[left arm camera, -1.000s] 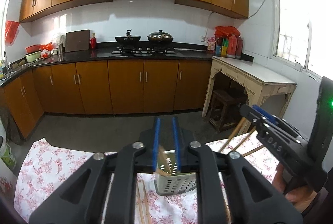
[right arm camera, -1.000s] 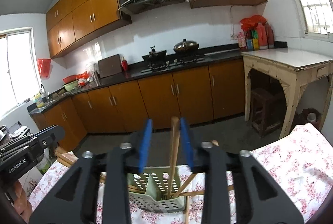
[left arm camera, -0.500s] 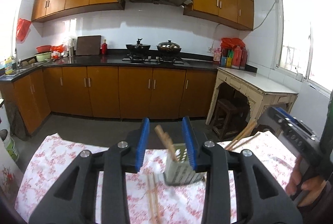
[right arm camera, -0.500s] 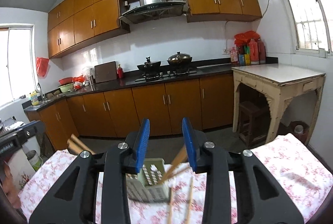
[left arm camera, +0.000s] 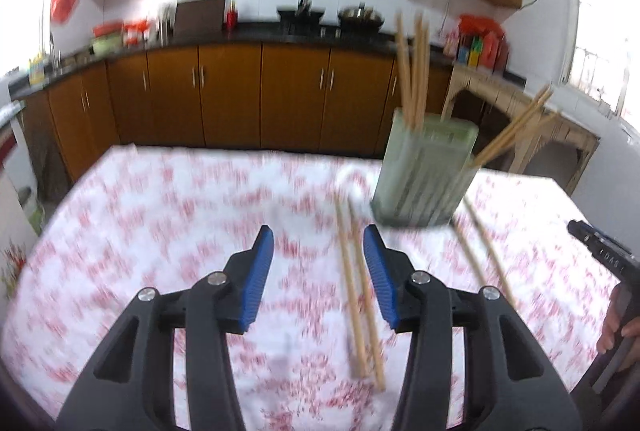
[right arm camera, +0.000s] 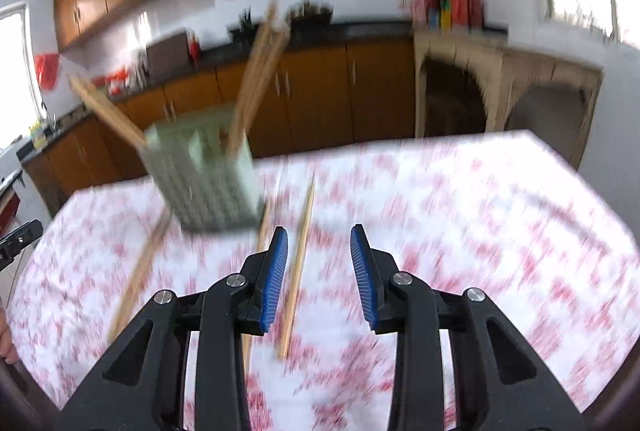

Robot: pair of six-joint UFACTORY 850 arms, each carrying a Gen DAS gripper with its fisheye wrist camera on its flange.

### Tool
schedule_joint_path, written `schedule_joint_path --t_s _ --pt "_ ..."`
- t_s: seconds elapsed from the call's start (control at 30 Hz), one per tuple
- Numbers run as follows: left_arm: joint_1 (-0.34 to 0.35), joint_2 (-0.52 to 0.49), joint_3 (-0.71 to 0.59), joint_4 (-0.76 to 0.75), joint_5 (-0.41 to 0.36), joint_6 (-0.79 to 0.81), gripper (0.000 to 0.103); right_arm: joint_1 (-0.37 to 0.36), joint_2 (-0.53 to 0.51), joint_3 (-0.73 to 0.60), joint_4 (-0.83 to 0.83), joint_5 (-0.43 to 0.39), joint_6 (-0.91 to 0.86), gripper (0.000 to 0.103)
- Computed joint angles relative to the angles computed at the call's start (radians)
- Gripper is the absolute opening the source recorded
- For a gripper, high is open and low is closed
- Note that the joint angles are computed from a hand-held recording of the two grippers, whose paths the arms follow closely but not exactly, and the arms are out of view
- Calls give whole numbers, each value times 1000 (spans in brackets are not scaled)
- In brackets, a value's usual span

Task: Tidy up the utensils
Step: 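Move both open tools back down to the loose chopsticks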

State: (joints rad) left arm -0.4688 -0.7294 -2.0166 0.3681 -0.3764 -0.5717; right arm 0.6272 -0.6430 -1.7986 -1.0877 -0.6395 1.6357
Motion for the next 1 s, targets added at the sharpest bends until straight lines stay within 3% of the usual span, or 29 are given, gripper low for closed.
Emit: schedule_joint_path --t_s 0.13,0.3,0.43,0.6,0.8,1.0 --pt "9 -44 -8 -203 -31 166 43 -18 -88 -85 256 44 -224 25" --pt "7 -84 -33 -275 -68 245 38 -24 -173 -185 406 12 -365 24" --pt "0 -103 -50 -304 -86 287 38 -26 -216 -232 451 -22 -419 24" --pt "-4 -140 -100 -328 -127 323 34 -19 -222 -230 395 -66 -399 8" --pt "-10 -184 -160 -357 -179 374 22 -34 -197 -188 352 -90 -274 8" --pt "-25 -239 -240 -329 -245 385 14 -32 -195 -184 342 -98 -285 8"
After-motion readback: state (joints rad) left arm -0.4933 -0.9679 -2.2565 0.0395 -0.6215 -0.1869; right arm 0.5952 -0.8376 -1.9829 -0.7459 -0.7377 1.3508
